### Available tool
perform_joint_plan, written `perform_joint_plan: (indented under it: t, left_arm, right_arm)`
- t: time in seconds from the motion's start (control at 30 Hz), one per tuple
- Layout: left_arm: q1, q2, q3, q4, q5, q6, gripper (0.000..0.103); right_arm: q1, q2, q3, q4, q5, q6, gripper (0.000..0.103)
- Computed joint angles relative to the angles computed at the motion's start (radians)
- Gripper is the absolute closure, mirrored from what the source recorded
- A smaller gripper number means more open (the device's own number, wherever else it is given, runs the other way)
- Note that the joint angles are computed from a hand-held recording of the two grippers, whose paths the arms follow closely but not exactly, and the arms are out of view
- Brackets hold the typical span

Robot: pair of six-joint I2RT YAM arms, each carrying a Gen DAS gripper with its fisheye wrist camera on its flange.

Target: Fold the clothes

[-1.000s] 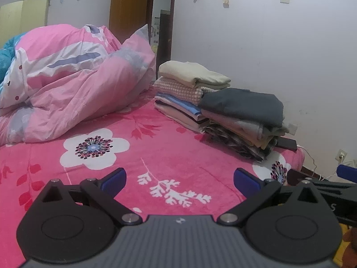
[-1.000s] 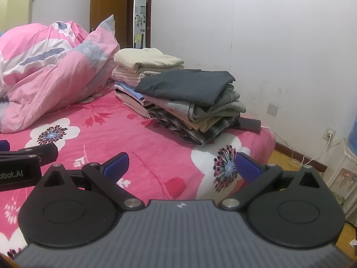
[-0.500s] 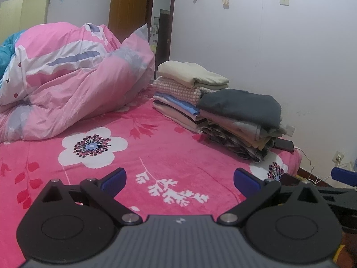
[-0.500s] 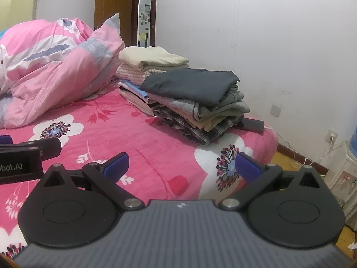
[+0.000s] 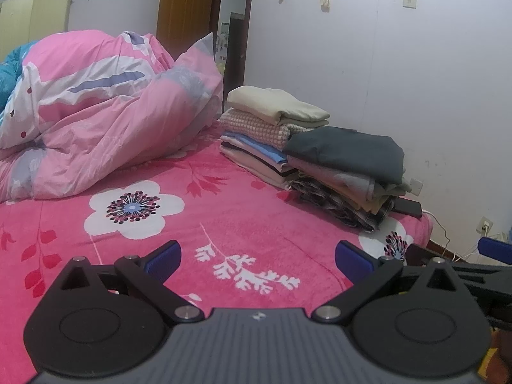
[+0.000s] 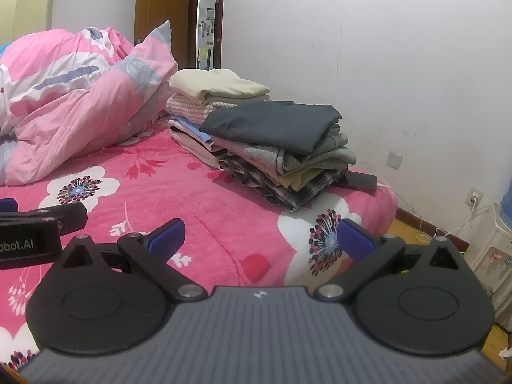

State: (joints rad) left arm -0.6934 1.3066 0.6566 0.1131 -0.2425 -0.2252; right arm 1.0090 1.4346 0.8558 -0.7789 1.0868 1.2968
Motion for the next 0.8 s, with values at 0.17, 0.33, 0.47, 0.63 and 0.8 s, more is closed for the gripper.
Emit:
perform_joint_plan:
  t: [0.17, 0.33, 0.47, 0.63, 0.8]
  left_arm:
    - [-0.001, 0.004, 0.002, 0.000, 0.000, 0.001, 0.000]
    - [-0.008, 0.013, 0.004, 0.002, -0.003, -0.002, 0.000]
    - [-0.010, 0.021, 0.009, 0.003, -0.004, -0.002, 0.000]
    - [-0.013, 0.028, 0.013, 0.004, -0.006, -0.002, 0.000]
    - [-0.009, 0.034, 0.015, 0.005, -0.002, -0.001, 0.000]
  right_arm:
    - [-0.003, 0.002, 0.003, -0.004, 0.002, -0.001, 0.001]
    - [-0.009, 0.001, 0.002, -0.008, -0.002, 0.005, 0.001]
    - [-0.019, -0.006, -0.006, -0.003, -0.006, 0.006, 0.001]
    - [-0.027, -0.012, -0.018, 0.010, -0.010, 0.001, 0.001]
    - [-0.036, -0.012, -0.022, 0.025, -0.017, -0.013, 0.001]
